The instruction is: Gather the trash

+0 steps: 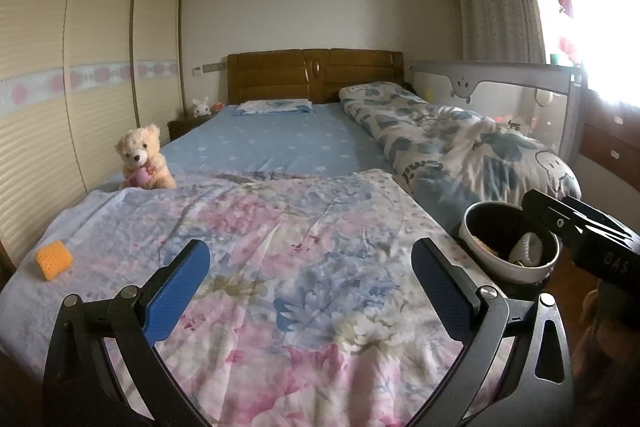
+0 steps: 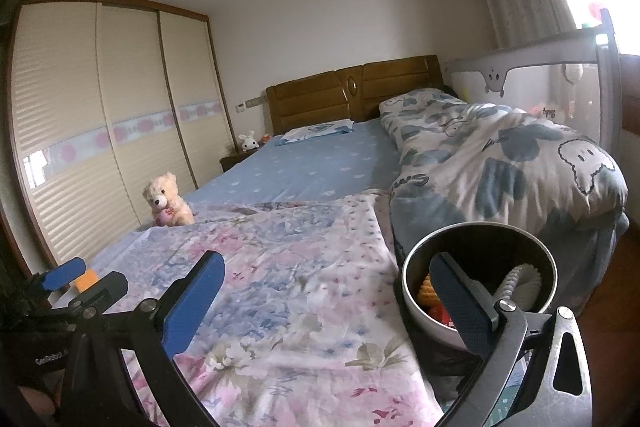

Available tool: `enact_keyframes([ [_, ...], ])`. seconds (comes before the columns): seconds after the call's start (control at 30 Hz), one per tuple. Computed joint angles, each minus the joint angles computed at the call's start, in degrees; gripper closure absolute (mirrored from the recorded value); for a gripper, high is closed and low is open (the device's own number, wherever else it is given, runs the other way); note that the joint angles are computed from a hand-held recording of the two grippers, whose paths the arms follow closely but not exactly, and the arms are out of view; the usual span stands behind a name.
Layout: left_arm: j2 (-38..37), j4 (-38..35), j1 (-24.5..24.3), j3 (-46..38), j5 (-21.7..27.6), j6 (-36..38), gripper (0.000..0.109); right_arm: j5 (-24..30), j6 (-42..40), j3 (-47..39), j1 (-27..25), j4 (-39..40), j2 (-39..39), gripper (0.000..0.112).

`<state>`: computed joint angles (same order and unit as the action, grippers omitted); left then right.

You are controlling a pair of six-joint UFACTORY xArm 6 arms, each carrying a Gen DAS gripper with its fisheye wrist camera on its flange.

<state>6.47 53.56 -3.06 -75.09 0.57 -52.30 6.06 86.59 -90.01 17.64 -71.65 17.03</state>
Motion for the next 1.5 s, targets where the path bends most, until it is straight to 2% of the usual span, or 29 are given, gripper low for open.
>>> enact_keyframes([
  [1.23,-0.07,-1.41,-0.20,0.49,-0.20,1.18,0.006,-0.86,0.84,0.61,-0.08,-0.45,-0.20,0.009],
  [1.5,-0.32,-0.59,-0.30,0.77,-0.12,0.32,0.006,-0.71,-0.87,0.67,0.15,1.60,-0.01,0.009],
])
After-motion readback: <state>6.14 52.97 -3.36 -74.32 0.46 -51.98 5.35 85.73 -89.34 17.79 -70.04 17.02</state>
